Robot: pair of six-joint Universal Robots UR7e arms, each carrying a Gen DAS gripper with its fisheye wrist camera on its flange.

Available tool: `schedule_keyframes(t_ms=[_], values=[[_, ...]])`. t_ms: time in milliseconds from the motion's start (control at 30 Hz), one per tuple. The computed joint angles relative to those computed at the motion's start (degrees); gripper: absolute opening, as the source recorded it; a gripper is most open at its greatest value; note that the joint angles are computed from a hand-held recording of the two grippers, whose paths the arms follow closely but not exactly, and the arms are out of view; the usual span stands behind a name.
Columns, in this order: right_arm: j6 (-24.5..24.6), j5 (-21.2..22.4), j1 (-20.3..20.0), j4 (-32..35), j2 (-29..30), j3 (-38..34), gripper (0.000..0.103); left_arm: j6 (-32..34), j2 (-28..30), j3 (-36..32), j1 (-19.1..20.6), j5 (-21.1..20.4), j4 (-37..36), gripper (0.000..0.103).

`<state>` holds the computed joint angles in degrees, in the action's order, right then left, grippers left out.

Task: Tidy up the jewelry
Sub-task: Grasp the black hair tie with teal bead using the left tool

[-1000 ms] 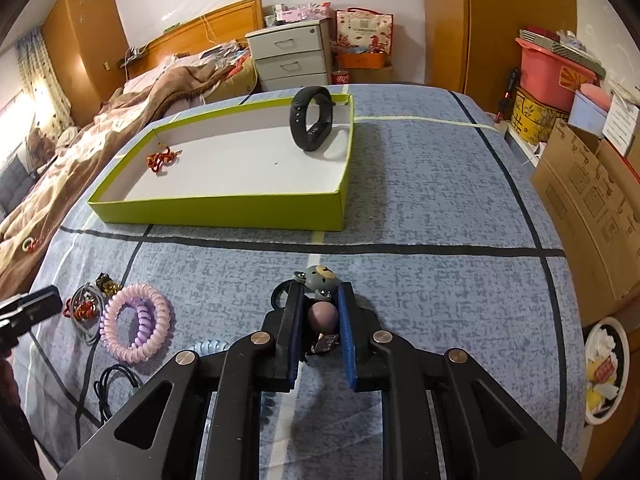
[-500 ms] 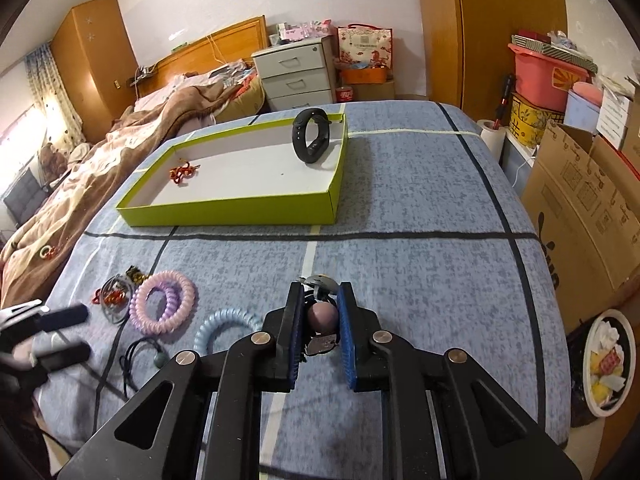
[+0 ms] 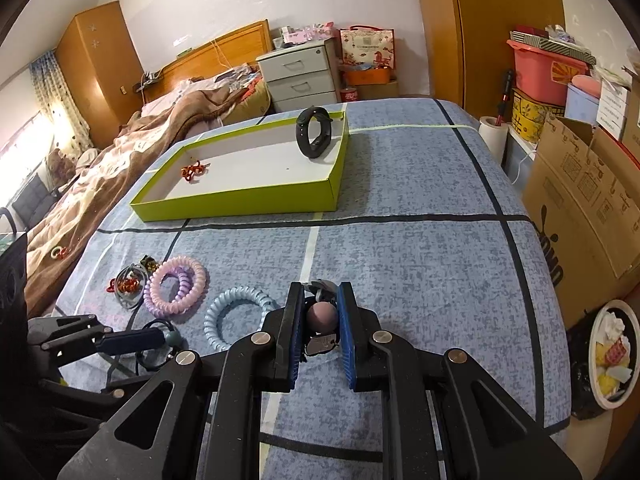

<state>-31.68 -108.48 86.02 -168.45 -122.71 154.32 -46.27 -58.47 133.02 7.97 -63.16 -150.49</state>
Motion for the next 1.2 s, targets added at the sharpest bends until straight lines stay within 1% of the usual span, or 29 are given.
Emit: schedule_keyframes(t_ms=[67, 133, 233, 333, 400, 667, 800, 1033, 1200], values=[[0.00, 0.24, 0.01, 0.41, -0.35, 0.03, 0.018, 0.77, 0.34, -0.07, 0.24, -0.61, -0.87, 0.044], [-0.02, 0.40, -0.06, 0.57, -0.72, 0.22, 0.018, 0.60, 0.86, -0.64, 0.17, 0.39, 0.16, 0.041], [-0.26, 1.13, -0.61, 1.58, -1.75, 0.28, 0.018, 0.24, 1.46, -1.34, 0.15, 0.99, 1.06, 0.039], [-0.25, 1.35, -0.58, 2.04, -2.49, 0.40, 0.018, -0.90, 1.63, -1.83, -0.30, 2.15, 3.19, 0.027], [-0.19, 1.43, -0.52, 2.16, -2.69, 0.48, 0.018, -1.34, 1.55, -1.57, -0.18, 2.10, 2.52, 0.022], [0.09, 0.97, 0.31, 2.49, -3.58, 1.14, 0.017, -1.87, 0.74, -0.22, -0.51, 1.63, 0.57, 0.022], [0.28, 0.89, 0.88, 2.78, -4.34, 1.53, 0.018, -2.61, -0.38, 0.57, -1.15, 2.43, 0.38, 0.022], [1.41, 0.18, 3.59, 2.90, -4.46, 1.75, 0.017, -4.44, -2.56, 1.32, -2.71, 4.47, 1.67, 0.022], [2.47, -1.04, 6.29, 2.69, -3.63, 1.20, 0.017, -5.13, -4.33, 1.62, -3.75, 6.07, 2.43, 0.022]])
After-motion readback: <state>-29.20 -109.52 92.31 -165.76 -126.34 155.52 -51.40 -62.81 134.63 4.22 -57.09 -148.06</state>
